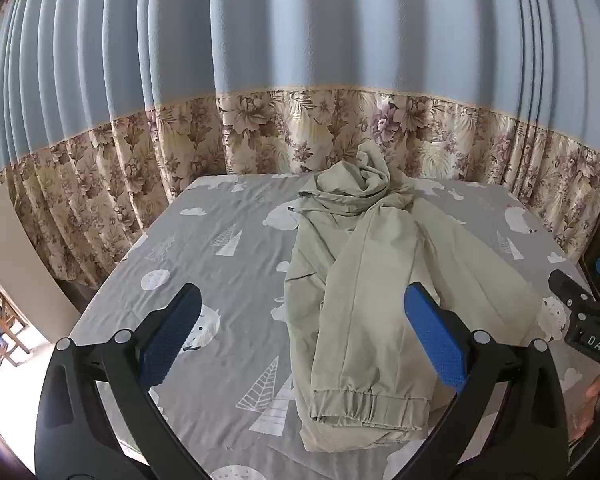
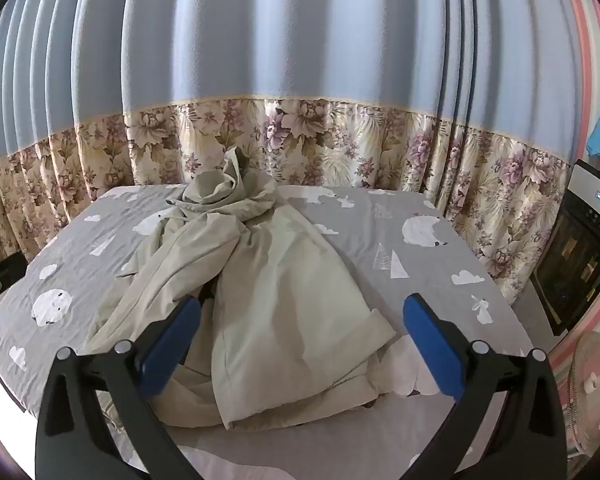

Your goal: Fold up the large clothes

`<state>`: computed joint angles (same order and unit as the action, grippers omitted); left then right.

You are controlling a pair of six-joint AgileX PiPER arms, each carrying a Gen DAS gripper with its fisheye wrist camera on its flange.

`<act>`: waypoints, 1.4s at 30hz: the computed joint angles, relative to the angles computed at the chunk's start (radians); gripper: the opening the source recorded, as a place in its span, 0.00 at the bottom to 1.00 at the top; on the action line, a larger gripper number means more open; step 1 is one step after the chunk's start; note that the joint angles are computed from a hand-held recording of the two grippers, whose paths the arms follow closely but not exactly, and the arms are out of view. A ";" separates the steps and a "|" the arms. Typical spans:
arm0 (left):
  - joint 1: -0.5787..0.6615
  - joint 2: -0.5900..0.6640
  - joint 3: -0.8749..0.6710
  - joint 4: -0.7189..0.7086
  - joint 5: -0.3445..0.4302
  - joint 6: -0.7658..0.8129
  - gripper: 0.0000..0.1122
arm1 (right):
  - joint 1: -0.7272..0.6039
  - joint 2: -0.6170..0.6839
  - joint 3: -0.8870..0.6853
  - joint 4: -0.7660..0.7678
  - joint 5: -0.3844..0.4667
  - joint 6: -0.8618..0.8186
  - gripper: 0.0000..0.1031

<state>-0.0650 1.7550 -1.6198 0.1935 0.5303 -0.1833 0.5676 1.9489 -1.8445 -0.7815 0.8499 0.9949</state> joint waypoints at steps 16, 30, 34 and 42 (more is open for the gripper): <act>0.006 0.026 -0.032 -0.010 0.018 0.014 0.89 | 0.007 0.004 -0.014 0.011 0.007 0.001 0.98; -0.006 0.033 0.009 0.039 -0.015 -0.034 0.89 | -0.004 0.023 -0.033 0.020 0.006 -0.009 0.98; -0.001 0.040 0.005 0.031 -0.012 -0.032 0.89 | -0.004 0.018 -0.016 0.007 -0.001 0.004 0.98; 0.007 0.045 0.005 0.021 -0.015 -0.022 0.89 | -0.001 0.032 -0.044 0.015 0.014 -0.009 0.98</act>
